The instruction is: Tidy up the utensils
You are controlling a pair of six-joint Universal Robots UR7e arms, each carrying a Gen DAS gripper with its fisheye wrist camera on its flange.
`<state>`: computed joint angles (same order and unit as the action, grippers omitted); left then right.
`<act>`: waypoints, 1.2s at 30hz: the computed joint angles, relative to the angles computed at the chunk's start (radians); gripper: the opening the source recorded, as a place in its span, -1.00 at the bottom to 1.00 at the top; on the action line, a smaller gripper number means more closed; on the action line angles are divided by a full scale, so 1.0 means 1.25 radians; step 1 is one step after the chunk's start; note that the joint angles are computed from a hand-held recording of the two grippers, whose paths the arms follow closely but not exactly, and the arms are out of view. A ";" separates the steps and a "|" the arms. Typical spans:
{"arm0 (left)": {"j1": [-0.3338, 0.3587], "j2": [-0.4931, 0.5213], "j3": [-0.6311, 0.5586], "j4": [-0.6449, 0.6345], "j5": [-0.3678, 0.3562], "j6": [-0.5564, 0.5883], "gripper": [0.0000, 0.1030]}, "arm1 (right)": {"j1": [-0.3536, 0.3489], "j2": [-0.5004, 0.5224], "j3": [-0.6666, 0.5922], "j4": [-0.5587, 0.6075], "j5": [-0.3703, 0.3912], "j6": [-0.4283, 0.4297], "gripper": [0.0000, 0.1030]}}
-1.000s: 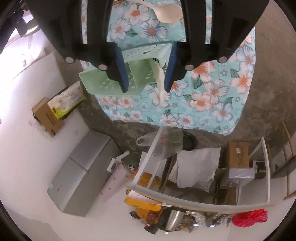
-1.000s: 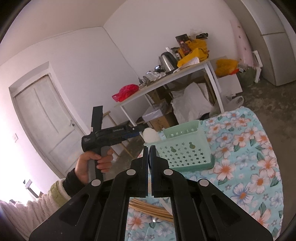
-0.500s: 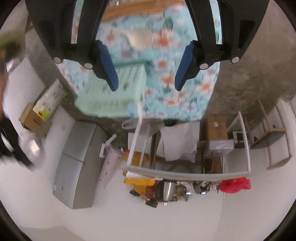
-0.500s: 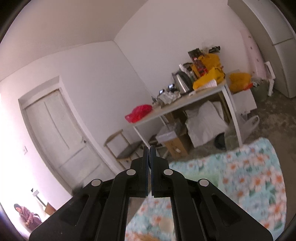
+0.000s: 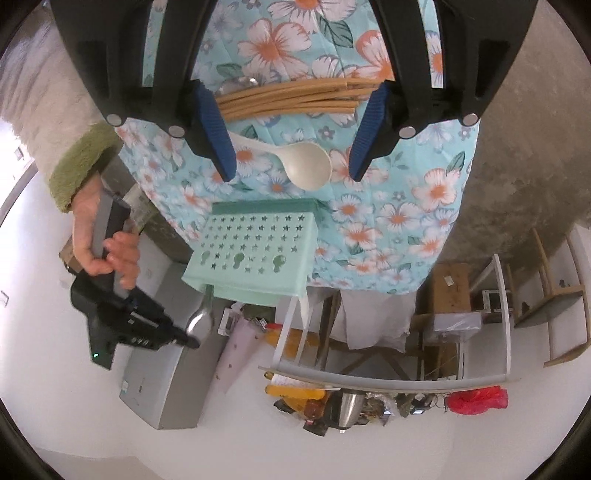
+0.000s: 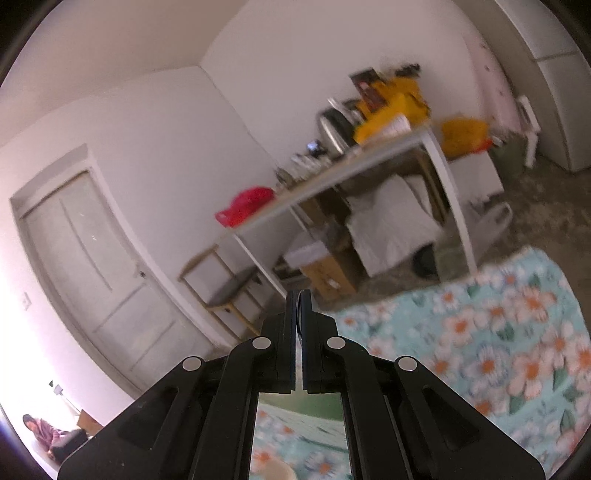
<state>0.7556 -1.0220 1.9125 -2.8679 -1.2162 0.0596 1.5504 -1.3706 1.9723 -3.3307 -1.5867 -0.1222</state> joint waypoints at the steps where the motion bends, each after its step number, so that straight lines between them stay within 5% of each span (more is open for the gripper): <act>1: 0.001 0.000 0.001 0.003 -0.004 0.004 0.19 | 0.001 -0.001 0.004 0.006 -0.012 0.002 -0.97; 8: 0.003 -0.002 0.009 0.013 -0.019 -0.016 0.19 | 0.023 -0.032 0.063 -0.019 -0.083 -0.014 -0.69; 16: 0.002 -0.007 0.018 0.016 -0.014 -0.033 0.19 | 0.054 -0.103 0.152 -0.060 -0.139 -0.001 -0.63; 20: 0.005 -0.011 0.025 0.020 -0.006 -0.044 0.19 | 0.087 -0.128 0.198 -0.058 -0.201 0.003 -0.40; 28: 0.012 -0.012 0.042 0.041 0.018 -0.074 0.19 | 0.107 -0.152 0.280 0.031 -0.248 0.080 -0.13; 36: 0.026 -0.008 0.046 0.037 0.020 -0.109 0.19 | 0.095 -0.167 0.342 0.100 -0.246 0.149 -0.09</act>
<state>0.7887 -1.0326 1.9702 -2.8214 -1.1909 -0.0762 1.6695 -1.5789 2.3997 -3.2058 -1.8937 0.0640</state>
